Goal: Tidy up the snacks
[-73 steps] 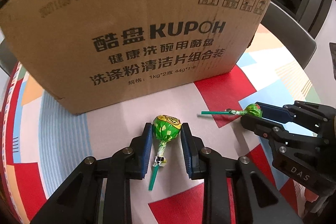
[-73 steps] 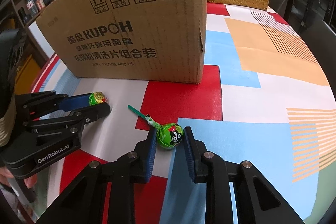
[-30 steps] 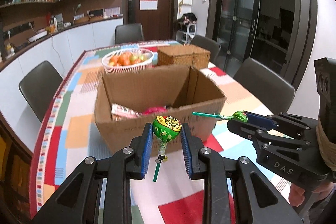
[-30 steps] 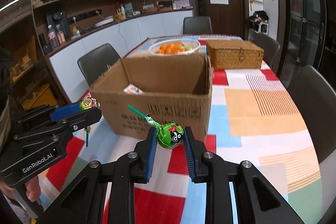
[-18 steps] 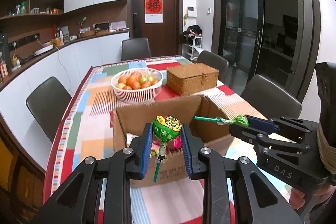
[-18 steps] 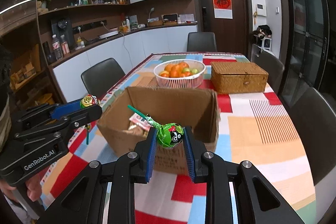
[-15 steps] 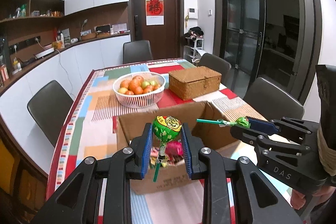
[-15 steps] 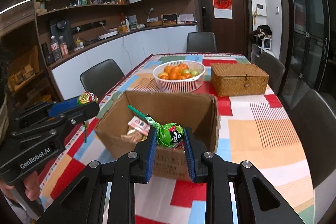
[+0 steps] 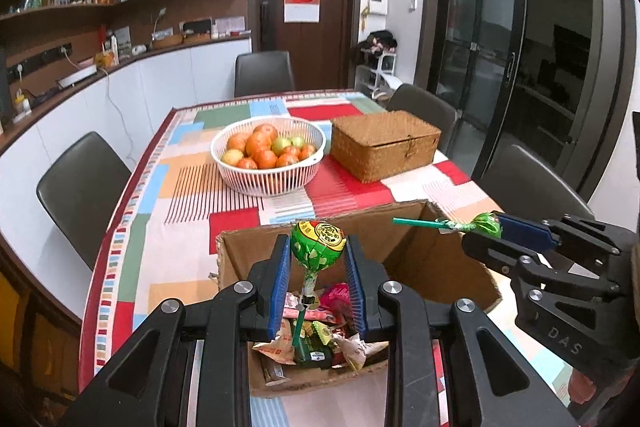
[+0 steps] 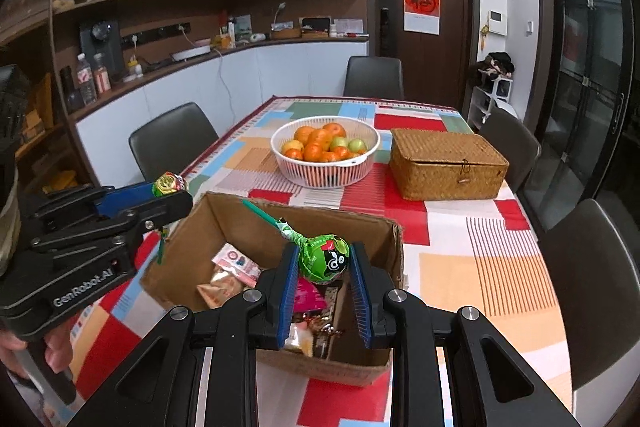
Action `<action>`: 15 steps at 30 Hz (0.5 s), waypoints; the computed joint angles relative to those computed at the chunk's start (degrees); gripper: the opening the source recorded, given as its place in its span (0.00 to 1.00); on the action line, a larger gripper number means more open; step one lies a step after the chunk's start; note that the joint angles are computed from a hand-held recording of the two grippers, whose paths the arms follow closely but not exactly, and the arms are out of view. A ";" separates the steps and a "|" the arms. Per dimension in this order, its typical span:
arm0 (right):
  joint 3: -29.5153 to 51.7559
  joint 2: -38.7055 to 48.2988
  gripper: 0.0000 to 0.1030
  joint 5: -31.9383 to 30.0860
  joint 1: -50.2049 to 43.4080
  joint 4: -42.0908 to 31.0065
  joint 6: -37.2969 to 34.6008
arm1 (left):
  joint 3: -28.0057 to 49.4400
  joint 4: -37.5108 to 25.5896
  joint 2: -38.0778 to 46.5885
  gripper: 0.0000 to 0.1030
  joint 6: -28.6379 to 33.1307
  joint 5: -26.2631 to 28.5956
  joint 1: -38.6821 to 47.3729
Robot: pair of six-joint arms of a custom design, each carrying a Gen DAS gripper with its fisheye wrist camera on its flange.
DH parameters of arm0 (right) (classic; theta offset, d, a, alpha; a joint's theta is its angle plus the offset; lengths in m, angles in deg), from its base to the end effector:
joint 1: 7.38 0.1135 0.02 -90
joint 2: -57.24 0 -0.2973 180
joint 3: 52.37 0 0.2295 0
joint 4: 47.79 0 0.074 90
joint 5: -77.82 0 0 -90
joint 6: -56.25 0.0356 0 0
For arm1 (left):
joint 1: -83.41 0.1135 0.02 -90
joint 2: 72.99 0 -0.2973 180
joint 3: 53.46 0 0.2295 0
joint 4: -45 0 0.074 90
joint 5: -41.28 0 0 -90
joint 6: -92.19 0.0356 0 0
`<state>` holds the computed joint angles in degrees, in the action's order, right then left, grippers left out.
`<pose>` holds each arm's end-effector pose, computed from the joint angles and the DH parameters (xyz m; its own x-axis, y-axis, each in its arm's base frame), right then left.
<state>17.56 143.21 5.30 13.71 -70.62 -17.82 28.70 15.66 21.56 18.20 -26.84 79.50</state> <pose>0.2872 0.0993 0.2789 -0.5973 0.0502 -0.8004 0.0405 0.9987 0.0324 0.3459 -0.0369 0.2894 -0.5443 0.2937 -0.7858 0.5107 0.8592 -0.0326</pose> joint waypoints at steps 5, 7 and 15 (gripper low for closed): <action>1.51 2.81 0.32 -1.94 -1.60 -0.16 -0.12 | -0.88 0.83 0.18 0.41 -0.72 -3.29 -1.15; 1.33 2.81 0.39 -1.95 -2.00 -0.42 1.17 | -2.75 1.70 -1.35 0.41 -0.29 -4.47 -1.13; -5.81 -4.61 0.48 3.87 2.18 0.97 3.65 | -14.95 6.12 -13.25 0.54 1.38 -3.74 1.64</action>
<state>11.74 138.59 9.17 15.89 -69.64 -14.17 13.75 21.77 8.31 19.58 -30.58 81.14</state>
